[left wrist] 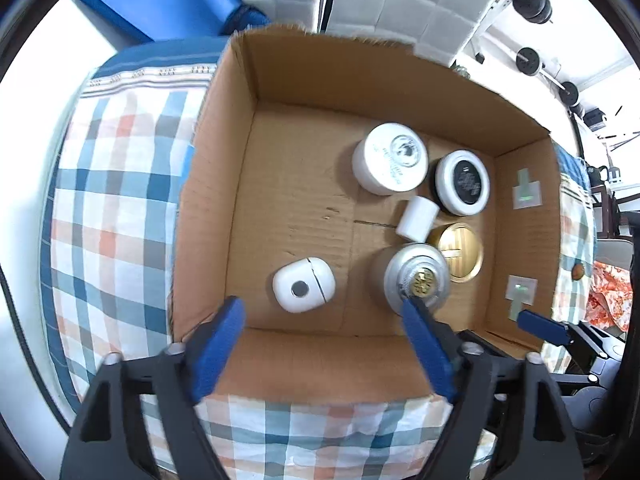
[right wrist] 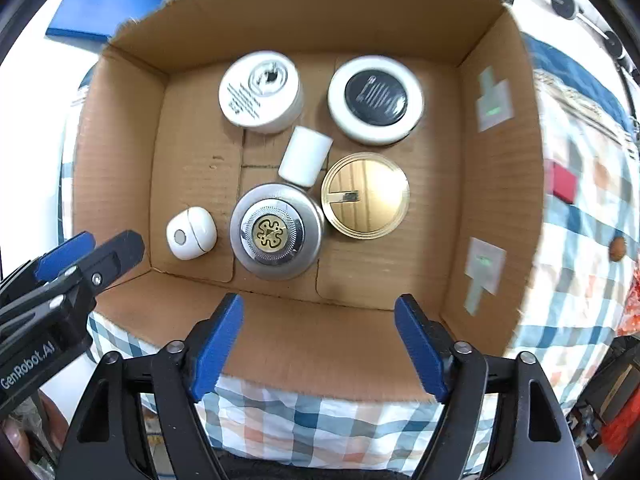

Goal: Organize rigid objects
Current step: 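Raise both grippers out of the box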

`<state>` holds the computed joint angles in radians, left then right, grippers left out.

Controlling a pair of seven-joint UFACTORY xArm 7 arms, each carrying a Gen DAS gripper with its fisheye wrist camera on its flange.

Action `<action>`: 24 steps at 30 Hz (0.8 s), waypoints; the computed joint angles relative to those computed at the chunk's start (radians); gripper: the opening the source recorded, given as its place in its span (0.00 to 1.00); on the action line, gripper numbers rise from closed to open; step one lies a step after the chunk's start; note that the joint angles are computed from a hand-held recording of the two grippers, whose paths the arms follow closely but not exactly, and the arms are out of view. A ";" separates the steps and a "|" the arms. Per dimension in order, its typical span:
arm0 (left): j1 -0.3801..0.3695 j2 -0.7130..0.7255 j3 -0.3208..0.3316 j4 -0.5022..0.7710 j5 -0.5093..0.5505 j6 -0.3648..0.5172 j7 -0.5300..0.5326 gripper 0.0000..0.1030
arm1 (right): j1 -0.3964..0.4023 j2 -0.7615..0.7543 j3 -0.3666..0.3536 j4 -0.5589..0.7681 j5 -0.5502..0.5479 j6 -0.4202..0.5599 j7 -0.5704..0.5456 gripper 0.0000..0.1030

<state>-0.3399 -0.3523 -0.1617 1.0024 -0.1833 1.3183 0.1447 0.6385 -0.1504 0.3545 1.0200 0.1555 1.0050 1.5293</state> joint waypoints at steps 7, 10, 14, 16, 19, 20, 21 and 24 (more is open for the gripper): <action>0.005 -0.078 0.012 0.023 0.007 0.034 0.012 1.00 | 0.008 -0.056 0.055 0.075 -0.096 0.127 0.133 0.96; 0.008 -0.107 0.019 0.028 -0.006 0.042 0.023 1.00 | 0.014 -0.035 0.072 0.121 -0.142 0.158 0.174 0.97; 0.010 -0.153 0.023 0.028 -0.017 0.049 0.033 1.00 | 0.038 -0.002 0.086 0.199 -0.208 0.218 0.233 0.97; 0.012 -0.179 0.028 0.030 -0.021 0.063 0.039 1.00 | 0.052 -0.002 0.092 0.223 -0.226 0.244 0.253 0.97; 0.018 -0.210 0.030 0.032 -0.022 0.072 0.041 1.00 | 0.069 0.001 0.101 0.255 -0.254 0.277 0.281 0.97; 0.020 -0.216 0.030 0.033 -0.021 0.074 0.041 1.00 | 0.073 0.001 0.103 0.261 -0.262 0.283 0.286 0.97; 0.021 -0.223 0.028 0.035 -0.021 0.078 0.041 1.00 | 0.078 0.005 0.107 0.276 -0.272 0.299 0.291 0.97; 0.021 -0.232 0.020 0.042 -0.021 0.085 0.034 1.00 | 0.089 0.000 0.107 0.287 -0.283 0.310 0.295 0.97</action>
<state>-0.3193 -0.5846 -0.1420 1.0442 -0.2043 1.4029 0.1784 0.7275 -0.1500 0.4618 1.3073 -0.1275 1.3154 1.8243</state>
